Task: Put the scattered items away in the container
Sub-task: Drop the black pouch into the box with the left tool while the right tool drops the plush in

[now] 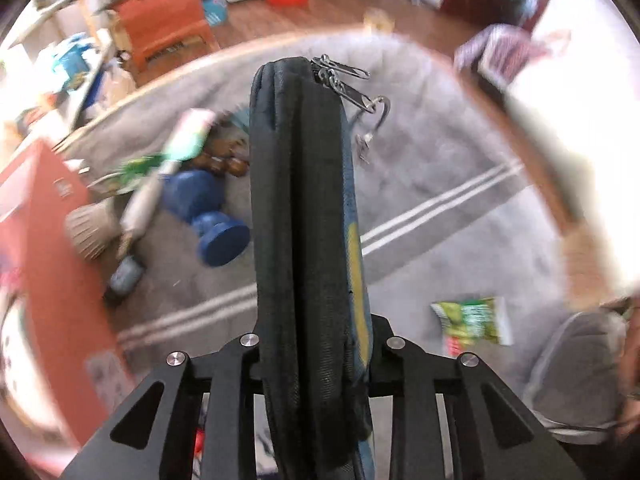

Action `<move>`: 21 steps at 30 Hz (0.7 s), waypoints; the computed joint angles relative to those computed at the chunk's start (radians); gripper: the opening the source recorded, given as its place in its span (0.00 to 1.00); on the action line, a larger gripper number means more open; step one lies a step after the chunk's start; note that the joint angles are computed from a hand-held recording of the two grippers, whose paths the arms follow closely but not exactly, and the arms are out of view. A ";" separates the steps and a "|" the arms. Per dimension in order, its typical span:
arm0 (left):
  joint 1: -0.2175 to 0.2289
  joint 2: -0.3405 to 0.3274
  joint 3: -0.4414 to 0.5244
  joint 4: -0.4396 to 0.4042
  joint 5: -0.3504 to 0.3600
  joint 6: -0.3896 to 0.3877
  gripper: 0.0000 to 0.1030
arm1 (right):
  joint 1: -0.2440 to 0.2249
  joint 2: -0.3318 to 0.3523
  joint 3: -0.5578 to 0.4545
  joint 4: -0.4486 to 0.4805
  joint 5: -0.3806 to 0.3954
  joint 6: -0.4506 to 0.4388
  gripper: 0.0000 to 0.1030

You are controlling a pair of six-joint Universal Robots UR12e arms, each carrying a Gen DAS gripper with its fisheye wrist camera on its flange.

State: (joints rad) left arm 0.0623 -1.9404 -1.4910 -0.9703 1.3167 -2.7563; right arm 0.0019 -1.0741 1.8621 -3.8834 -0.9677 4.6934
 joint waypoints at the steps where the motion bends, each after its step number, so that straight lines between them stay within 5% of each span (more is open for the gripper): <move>1: 0.017 0.027 -0.019 0.017 -0.028 -0.021 0.21 | 0.000 -0.001 0.001 0.008 0.002 -0.005 0.64; 5: 0.126 0.134 -0.090 0.128 -0.180 -0.167 0.22 | 0.004 -0.017 0.012 0.087 0.011 -0.057 0.64; 9: 0.257 0.161 -0.108 0.369 -0.291 -0.410 0.23 | 0.018 -0.043 0.024 0.206 0.015 -0.141 0.64; 10: 0.278 0.150 -0.096 0.417 -0.285 -0.472 0.30 | 0.022 -0.049 0.025 0.231 0.017 -0.159 0.64; 12: 0.303 0.105 -0.033 0.386 -0.145 -0.533 0.86 | 0.037 -0.062 0.025 0.278 0.021 -0.197 0.64; 13: 0.304 0.079 -0.001 0.308 -0.040 -0.547 0.98 | 0.044 -0.067 0.023 0.296 0.022 -0.214 0.64; 15: 0.326 0.049 0.028 0.132 0.084 -0.613 0.92 | 0.064 -0.076 0.019 0.319 0.039 -0.251 0.64; 18: 0.376 0.057 0.006 0.048 0.138 -0.752 0.89 | 0.100 -0.088 0.012 0.343 0.083 -0.307 0.64; 21: 0.410 0.079 -0.011 0.163 0.106 -0.790 0.89 | 0.144 -0.086 -0.033 0.405 0.109 -0.390 0.64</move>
State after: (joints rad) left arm 0.4722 -1.8618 -1.5016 -0.8069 1.4226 -3.5459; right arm 0.1460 -1.1601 1.8290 -3.4780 -0.8590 4.3029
